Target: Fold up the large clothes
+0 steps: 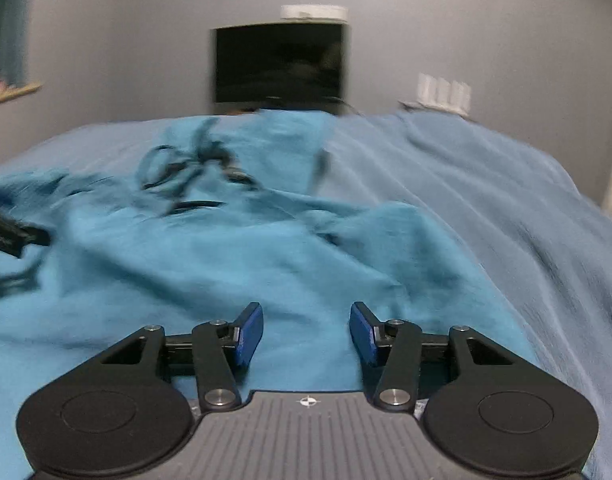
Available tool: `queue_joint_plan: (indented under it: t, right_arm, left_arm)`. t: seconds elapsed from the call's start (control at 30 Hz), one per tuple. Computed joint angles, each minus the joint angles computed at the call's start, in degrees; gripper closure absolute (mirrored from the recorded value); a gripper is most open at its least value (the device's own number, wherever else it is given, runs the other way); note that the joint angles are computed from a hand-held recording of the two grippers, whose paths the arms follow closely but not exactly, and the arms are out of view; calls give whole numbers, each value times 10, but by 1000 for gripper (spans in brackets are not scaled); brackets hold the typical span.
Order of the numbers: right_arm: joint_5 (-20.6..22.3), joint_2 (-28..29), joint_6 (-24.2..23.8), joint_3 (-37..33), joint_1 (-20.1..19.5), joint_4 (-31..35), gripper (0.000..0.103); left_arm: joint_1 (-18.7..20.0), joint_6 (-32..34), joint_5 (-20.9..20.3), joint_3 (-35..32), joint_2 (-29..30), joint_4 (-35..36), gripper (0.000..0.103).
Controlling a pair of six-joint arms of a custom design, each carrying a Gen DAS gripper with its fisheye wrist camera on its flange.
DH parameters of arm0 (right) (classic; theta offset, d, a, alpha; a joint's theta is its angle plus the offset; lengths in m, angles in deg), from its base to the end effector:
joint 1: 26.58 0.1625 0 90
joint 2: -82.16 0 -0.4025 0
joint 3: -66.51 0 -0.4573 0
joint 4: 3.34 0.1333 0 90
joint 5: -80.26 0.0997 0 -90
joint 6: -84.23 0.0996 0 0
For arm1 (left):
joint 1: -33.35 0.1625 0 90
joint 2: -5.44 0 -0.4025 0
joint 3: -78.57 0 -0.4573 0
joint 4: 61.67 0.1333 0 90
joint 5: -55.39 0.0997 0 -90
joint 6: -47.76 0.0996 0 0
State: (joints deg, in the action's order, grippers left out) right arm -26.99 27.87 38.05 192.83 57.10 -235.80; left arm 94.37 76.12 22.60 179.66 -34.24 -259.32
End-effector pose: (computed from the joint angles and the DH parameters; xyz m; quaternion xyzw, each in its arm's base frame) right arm 0.0482 -0.5074 0.1164 0.1940 -0.7889 0.4571 0.3620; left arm -0.1185 -0.6620 0.0527 0.2224 0.7986 -0.3471 0.4384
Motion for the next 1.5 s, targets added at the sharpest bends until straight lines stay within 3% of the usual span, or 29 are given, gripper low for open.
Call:
queue_joint_plan:
  t: [0.07, 0.2, 0.3, 0.37, 0.47, 0.57, 0.67, 0.73, 0.8, 0.83, 0.93, 0.97, 1.03, 1.13, 1.23, 1.33, 1.4, 1.43, 1.5]
  right_arm:
    - [-17, -4, 51, -8, -5, -3, 58]
    - [-28, -5, 102, -14, -24, -17, 65]
    - [-21, -7, 112, -10, -32, -25, 64]
    - [-8, -15, 126, 1, -37, -27, 62]
    - [20, -52, 150, 41, -38, -18, 43]
    - [64, -95, 139, 90, -30, 0, 34]
    - [96, -150, 104, 135, -16, 86, 32]
    - [51, -164, 64, 146, 11, 145, 31]
    - [-32, -143, 36, 137, 36, 166, 28]
    - [-73, -131, 37, 133, 43, 165, 23]
    - [-178, -111, 88, 121, 56, 123, 24]
    - [-194, -111, 103, 120, 58, 107, 25]
    - [-191, -132, 150, 134, 55, 91, 28]
    - [-121, -198, 259, 185, 31, 91, 25]
    - [-21, -274, 373, 241, -9, 108, 21]
    - [32, -345, 450, 284, -34, 163, 18]
    - [26, -399, 477, 299, -33, 249, 18]
    - [12, -416, 492, 300, -28, 296, 18]
    - [4, -435, 529, 298, -25, 371, 18]
  left_arm:
    - [12, -38, 18, 8, -24, 12, 6]
    - [10, 39, 77, 63, -75, -24, 6]
    - [-5, -24, 81, 151, -157, 20, 6]
    - [-30, -85, 72, 214, -207, 37, 6]
    - [-69, -105, 35, 289, -250, 2, 6]
    - [-103, -83, 3, 324, -247, -25, 6]
    - [-116, -68, -5, 322, -218, 1, 6]
    - [-111, -76, 10, 310, -197, 40, 6]
    - [-103, -145, 23, 315, -211, 109, 6]
    - [-97, -186, 25, 320, -225, 137, 6]
    - [-86, -296, 15, 352, -288, 174, 5]
    - [-86, -321, 8, 363, -310, 178, 5]
    - [-88, -354, 2, 382, -340, 165, 5]
    - [-104, -389, 23, 414, -372, 103, 5]
    - [-92, -466, -48, 451, -452, 90, 5]
    - [-36, -538, -198, 456, -518, 155, 5]
    - [-2, -571, -291, 448, -538, 203, 5]
    - [8, -578, -316, 443, -535, 221, 5]
    - [11, -584, -320, 435, -531, 252, 5]
